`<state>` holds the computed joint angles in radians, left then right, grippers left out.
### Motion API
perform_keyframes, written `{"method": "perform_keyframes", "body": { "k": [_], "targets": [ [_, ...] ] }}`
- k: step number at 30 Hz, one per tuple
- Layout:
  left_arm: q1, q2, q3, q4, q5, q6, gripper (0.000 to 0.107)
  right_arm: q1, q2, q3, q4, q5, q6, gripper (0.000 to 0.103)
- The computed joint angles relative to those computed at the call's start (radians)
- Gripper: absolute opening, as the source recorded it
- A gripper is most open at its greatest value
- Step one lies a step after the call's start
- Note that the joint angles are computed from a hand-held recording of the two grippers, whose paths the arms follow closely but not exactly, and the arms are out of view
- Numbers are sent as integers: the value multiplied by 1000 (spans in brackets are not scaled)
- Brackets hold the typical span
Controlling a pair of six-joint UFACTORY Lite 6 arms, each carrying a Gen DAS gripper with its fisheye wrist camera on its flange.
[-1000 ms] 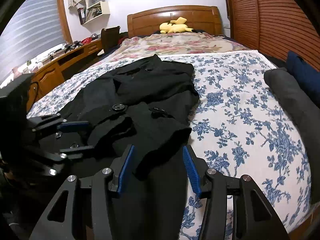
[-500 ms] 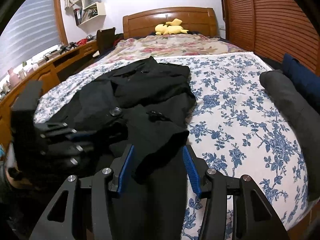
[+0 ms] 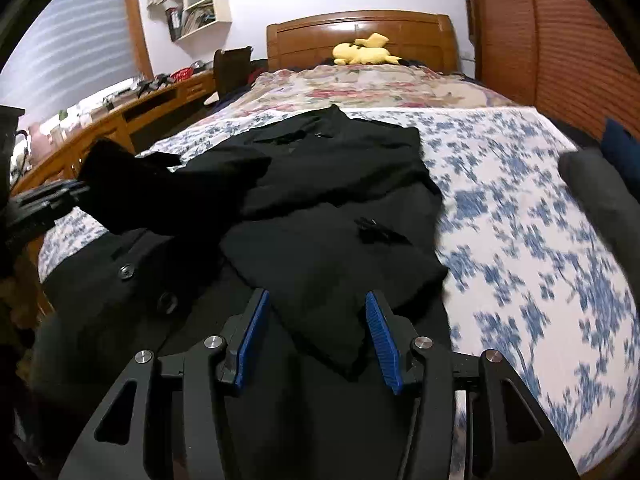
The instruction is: Fold large clothes
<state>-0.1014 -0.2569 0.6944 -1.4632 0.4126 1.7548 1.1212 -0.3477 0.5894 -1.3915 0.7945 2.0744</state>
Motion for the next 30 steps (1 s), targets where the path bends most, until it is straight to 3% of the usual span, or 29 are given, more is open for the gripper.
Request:
{"method": "perform_keyframes", "body": {
  "k": [7,19,23,28,29,30],
  "targets": [
    [215,133,63,-56,95,77,11,-96,128,109,-100,-53,-20,51],
    [364,210,43,-94,139,180,11,-250,375,256,-189,-171,0,51],
    [418,187,14,-83,156,204,11,-322,399,214,-375,-269,190,52],
    [498,178,8,-7,207,180,12,-327,406,188,-490,-244,307,53],
    [506,175,9,7,215,171,15,-325,411,185,-505,-236,321,53],
    [514,169,6,18,223,164,29,-329,412,181,-526,-237,341,53]
  ]
}}
